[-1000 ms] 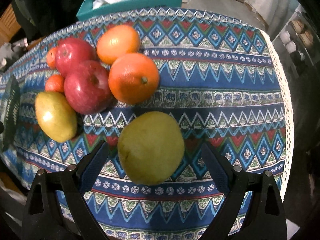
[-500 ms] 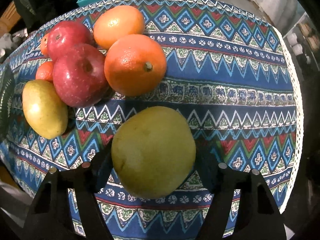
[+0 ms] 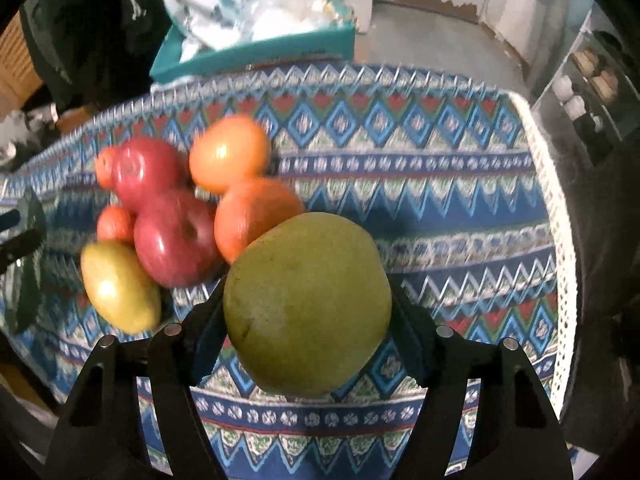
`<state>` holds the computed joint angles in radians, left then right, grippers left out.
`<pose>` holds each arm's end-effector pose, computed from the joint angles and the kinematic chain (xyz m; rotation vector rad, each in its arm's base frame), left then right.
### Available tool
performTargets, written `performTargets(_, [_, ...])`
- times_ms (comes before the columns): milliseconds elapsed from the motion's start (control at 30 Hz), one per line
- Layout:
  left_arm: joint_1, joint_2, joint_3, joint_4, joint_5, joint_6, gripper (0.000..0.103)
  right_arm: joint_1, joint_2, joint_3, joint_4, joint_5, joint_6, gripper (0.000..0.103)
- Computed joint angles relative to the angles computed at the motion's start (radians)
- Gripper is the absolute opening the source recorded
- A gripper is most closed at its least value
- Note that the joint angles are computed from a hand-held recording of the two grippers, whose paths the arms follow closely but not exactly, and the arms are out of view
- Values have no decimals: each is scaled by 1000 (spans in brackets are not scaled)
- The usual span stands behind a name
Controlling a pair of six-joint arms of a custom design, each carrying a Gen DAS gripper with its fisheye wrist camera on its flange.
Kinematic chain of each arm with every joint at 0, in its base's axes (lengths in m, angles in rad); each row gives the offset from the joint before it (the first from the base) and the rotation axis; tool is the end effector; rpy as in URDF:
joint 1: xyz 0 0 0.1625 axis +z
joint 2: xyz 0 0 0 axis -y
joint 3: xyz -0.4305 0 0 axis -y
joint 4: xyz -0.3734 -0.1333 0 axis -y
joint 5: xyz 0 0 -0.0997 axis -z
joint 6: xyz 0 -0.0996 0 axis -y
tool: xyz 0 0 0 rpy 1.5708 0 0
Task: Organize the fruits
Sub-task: 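Reach the right tool to the green pomelo and close on it while the left tool approaches the fruit, then grasp an orange with the left tool while the right tool lifts the pomelo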
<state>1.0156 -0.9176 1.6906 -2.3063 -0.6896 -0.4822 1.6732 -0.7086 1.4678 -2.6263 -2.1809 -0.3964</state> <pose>-0.1515 -0.6429 0.1766 0.1047 2.3084 -0.5025 0.1491 -0.7054 0.1367 0.5005 -2.4382 0.2524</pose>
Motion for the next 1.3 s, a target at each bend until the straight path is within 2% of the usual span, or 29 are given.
performTargets(100, [14,28,-39,-14,15,38,103,1,5,-38,14,18,0,72])
performTargets(267, [48,77,-112,-30,-4,77,103,2,42,-104,23,44,2,72])
performTargets(333, [59,98,-141,-24,-6,87,103,1,29,-75,-3,57,8,72])
performTargets(533, [80,144,-192,-26,-38,143,102,1,36,-95,24,86,28,72])
performTargets(767, [99,197,-245,-10,-30,210,89,2,44,-121,48,112,42,72])
performTargets(1033, [107,223,-255,-71,-29,297,87,4,59,-140,66,109,50,72])
performTargets(1133, [109,229,-257,-100,-36,332,84,4,63,-144,69,108,54,72])
performTargets(1233, [119,231,-267,-110,-76,356,75,5,64,-147,70,108,57,72])
performTargets(1300, [128,228,-272,-104,-115,352,65,4,63,-145,68,111,57,72])
